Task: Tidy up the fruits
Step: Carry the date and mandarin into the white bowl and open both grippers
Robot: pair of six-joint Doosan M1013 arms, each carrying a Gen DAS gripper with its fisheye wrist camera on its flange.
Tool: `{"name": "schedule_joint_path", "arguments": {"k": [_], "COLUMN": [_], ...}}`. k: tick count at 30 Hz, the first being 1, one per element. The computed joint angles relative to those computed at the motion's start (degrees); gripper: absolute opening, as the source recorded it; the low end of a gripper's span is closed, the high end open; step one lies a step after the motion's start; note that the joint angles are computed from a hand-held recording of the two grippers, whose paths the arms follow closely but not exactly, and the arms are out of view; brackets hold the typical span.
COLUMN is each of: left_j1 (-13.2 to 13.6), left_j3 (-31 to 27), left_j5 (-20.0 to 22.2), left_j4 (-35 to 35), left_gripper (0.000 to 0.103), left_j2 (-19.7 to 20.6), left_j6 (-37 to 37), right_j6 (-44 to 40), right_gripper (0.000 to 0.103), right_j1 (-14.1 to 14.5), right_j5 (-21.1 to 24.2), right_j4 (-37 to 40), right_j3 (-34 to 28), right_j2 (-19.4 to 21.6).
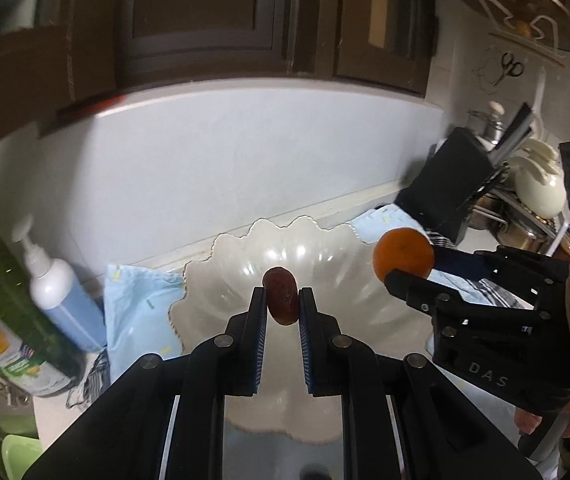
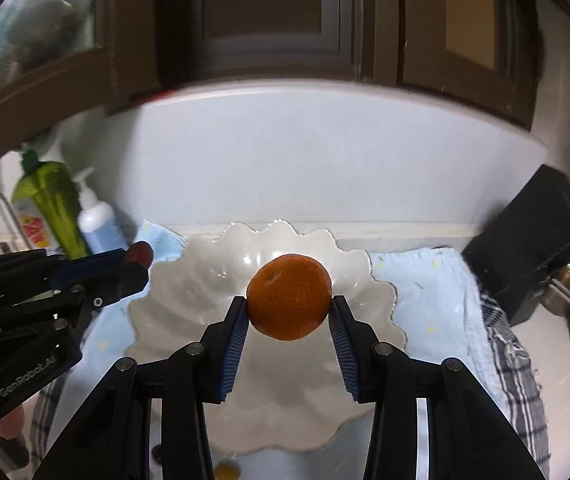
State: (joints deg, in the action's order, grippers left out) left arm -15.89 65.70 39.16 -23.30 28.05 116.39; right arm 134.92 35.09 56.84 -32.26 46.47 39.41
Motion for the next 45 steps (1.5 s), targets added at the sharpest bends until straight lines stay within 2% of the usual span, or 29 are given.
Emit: {"name": "schedule_joint_path", "arguments": {"k": [3, 9, 14, 17, 21, 22, 24, 25, 28, 29, 32, 34, 38, 45], "left_j1": [-0.3, -0.7, -1.1, -1.2, -1.4, -1.5, -1.5, -1.5, -1.6, -1.6, -1.4, -1.3, -0.9, -0.5], "left_j3": [-4.2, -12.1, -16.2, -18.5, -20.5, -20.8, -21.4, -21.5, -21.2, -21.0, -21.1, -20.3, -17.6, -9.0], "left_j5": [3.7, 12.0, 16.7, 20.0, 22.3, 22.8, 23.5, 23.7, 22.8, 22.6, 22.2, 21.3, 18.5, 8.9], "left_j4": [2.6, 6.5, 8.7, 9.4, 10.7, 10.9, 10.9, 11.0, 12.2, 12.5, 13.2, 13.6, 13.6, 12.9], "left_gripper": [0.017, 0.017, 0.017, 0.017, 0.018, 0.019, 0.027, 0.035, 0.045, 0.050, 0.058, 0.065, 0.073, 0.079], "left_j2": [3.1, 8.8, 12.0, 13.8, 15.3, 15.6, 16.0, 16.1, 15.7, 15.5, 15.1, 14.4, 12.0, 4.9], "left_j6": [-3.2, -8.0, -9.6, -10.5, -11.6, -11.9, -12.5, -12.7, -13.1, -13.3, -14.1, -14.4, -14.1, -10.6], "right_j6": [-3.6, -10.3, -13.1, -13.4, -14.1, -14.4, -14.5, -14.5, -14.4, -14.4, -13.7, -12.9, -10.3, -6.5], "right_gripper": [0.043, 0.043, 0.043, 0.043, 0.043, 0.043, 0.043, 0.043, 0.044, 0.046, 0.055, 0.056, 0.058, 0.059], "right_j1": [-1.7, -4.2, -5.4, -6.0, -6.1, -6.2, -6.3, -6.4, -6.4, -6.3, -5.9, -5.7, -4.9, -2.8], "right_j5": [2.1, 9.5, 15.4, 17.1, 19.8, 20.2, 20.9, 21.1, 20.8, 20.6, 20.2, 19.3, 17.9, 13.0], "right_j4": [5.6, 14.3, 18.3, 19.9, 20.4, 20.5, 20.7, 20.9, 20.5, 20.1, 17.7, 16.3, 12.6, 7.4], "right_j3": [-3.2, -11.3, -17.0, -18.6, -20.9, -21.3, -21.9, -22.0, -22.0, -21.9, -21.4, -20.0, -17.2, -10.9], "right_j2": [2.2, 7.6, 11.5, 12.6, 14.1, 14.3, 14.7, 14.8, 14.8, 14.7, 14.1, 13.2, 11.1, 6.1]}}
